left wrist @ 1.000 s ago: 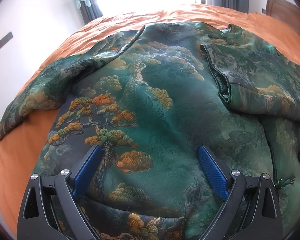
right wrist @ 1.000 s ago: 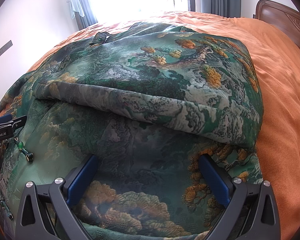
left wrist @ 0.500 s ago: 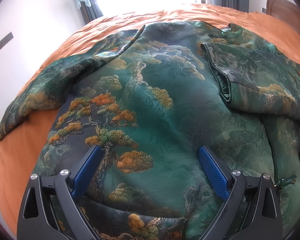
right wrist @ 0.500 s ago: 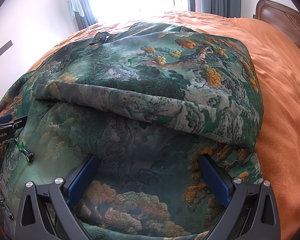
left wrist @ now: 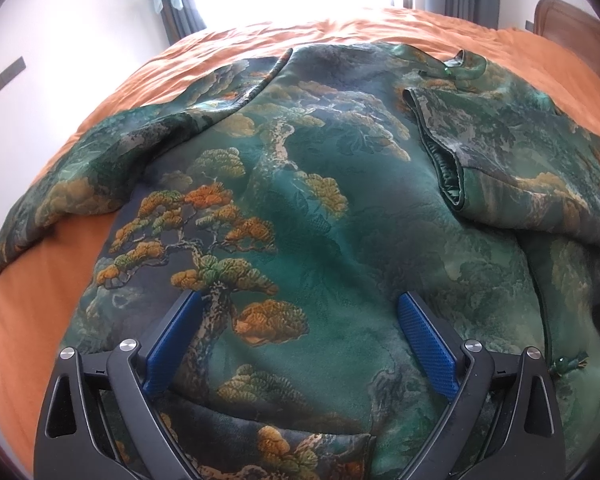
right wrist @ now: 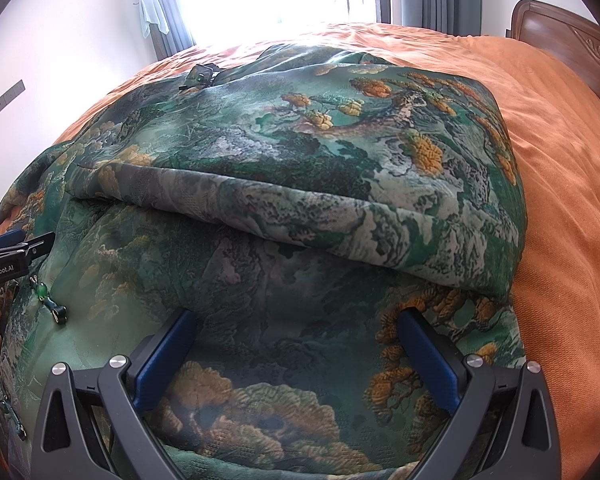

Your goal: Fold large clothes

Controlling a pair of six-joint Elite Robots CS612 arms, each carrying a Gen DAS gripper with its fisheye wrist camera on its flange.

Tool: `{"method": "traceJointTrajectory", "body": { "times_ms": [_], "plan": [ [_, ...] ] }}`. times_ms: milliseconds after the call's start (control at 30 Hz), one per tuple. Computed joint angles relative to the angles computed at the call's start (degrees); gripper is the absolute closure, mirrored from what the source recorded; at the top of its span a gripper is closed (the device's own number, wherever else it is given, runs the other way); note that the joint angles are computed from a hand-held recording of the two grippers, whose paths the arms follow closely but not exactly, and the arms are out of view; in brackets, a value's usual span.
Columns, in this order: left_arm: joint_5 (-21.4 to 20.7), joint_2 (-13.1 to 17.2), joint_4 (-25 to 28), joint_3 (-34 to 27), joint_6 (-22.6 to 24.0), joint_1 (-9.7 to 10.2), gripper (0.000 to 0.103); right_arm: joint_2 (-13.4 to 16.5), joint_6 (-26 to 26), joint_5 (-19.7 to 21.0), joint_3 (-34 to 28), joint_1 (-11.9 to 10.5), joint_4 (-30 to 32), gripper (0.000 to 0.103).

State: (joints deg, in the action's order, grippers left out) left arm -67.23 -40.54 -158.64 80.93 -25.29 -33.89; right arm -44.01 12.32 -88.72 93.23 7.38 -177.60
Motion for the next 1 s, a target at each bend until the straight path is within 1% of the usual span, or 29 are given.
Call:
{"method": "traceJointTrajectory", "body": {
  "times_ms": [167,300,433,533,633,733,800,867,933,1000],
  "plan": [
    [-2.0,-0.7,-0.5,0.9,0.6,0.31,0.005,0.0,0.0,-0.1,0.0,0.0,0.0,0.0],
    [-4.2,-2.2,0.0,2.2,1.5,0.65,0.006,0.0,0.0,0.0,0.0,0.0,-0.1,0.0],
    [-6.8,-4.5,-2.6,5.0,4.1,1.43,0.005,0.0,0.0,0.0,0.0,0.0,0.0,0.0],
    [-7.8,-5.9,-4.7,6.6,6.6,2.63,0.005,0.0,0.0,0.0,0.0,0.0,0.0,0.0],
    [-8.6,-6.8,-5.2,7.3,7.1,4.79,0.005,0.0,0.0,0.0,0.0,0.0,-0.1,0.0],
    [-10.9,-7.2,-5.6,7.8,4.9,8.13,0.005,0.0,-0.1,-0.1,0.0,0.0,0.1,0.0],
    [-13.0,-7.0,-4.8,7.6,2.9,10.81,0.005,0.1,-0.2,-0.4,-0.2,0.1,0.3,0.0],
    [-13.5,-7.0,-5.0,8.0,0.6,12.86,0.005,0.1,-0.1,-0.5,-0.1,0.1,-0.3,0.0],
    [-13.5,-7.1,-6.1,9.1,-2.5,14.91,0.005,0.2,0.0,-0.4,-0.2,0.1,-0.4,0.0],
    [-14.1,-7.2,-8.0,10.1,-4.7,16.75,0.005,0.3,-0.4,-0.1,-0.9,0.1,1.8,0.0]
  ]
}}
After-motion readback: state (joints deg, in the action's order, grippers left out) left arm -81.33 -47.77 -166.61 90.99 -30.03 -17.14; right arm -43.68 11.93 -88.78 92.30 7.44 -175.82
